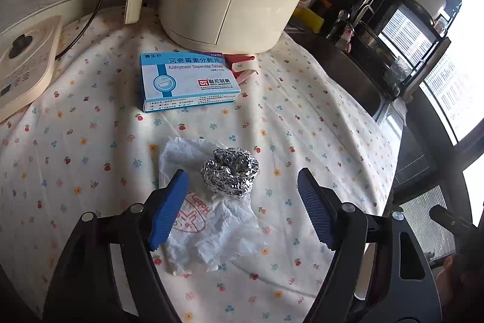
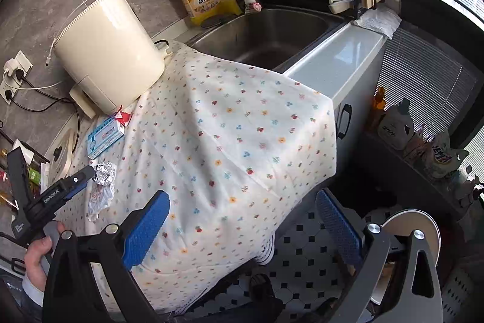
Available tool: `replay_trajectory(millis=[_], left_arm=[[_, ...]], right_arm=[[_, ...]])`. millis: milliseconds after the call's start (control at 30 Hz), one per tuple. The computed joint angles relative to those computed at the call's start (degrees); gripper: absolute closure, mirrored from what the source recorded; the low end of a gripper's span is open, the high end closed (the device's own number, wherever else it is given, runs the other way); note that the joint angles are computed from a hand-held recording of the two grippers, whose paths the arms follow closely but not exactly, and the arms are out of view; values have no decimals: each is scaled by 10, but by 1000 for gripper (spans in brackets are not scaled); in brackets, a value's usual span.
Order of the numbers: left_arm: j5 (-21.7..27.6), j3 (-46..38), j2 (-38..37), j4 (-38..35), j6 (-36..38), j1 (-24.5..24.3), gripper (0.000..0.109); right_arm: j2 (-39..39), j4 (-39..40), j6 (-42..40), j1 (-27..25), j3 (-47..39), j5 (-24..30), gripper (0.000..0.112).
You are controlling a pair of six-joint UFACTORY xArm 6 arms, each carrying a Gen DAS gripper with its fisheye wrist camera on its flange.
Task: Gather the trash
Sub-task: 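Grasp the foil ball with the left tool and lift it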
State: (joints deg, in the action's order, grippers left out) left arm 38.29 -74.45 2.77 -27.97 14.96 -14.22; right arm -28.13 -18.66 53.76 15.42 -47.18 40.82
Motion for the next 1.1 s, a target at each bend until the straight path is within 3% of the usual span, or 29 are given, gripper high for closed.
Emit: replay_trajectory(millis=[167,300,367,533,800,1000,1100], left_arm=[[40,-35,33,-32,43,17,47],[49,-40,40,-66,68,23,49],[56,-43,47,-69,63,24,65],[31,-20,22,-78,45,30,66],[-20,15,-26,7,-64,62,65],[-47,52,-62,112,-196,93,65],[-54,73,-85,159,-255,106,65]], right_arm=[[57,-7,13,25,-50,14,17],[96,-12,-9,38,-91,33,17],[118,2,-30,36,-110,32,17],[183,49,-110,33,-170,15,18],[342,165,-295,34,-343,9,30],[457,253,-402,30,-493,42,40],[518,297,-440,22,-577,73,50]])
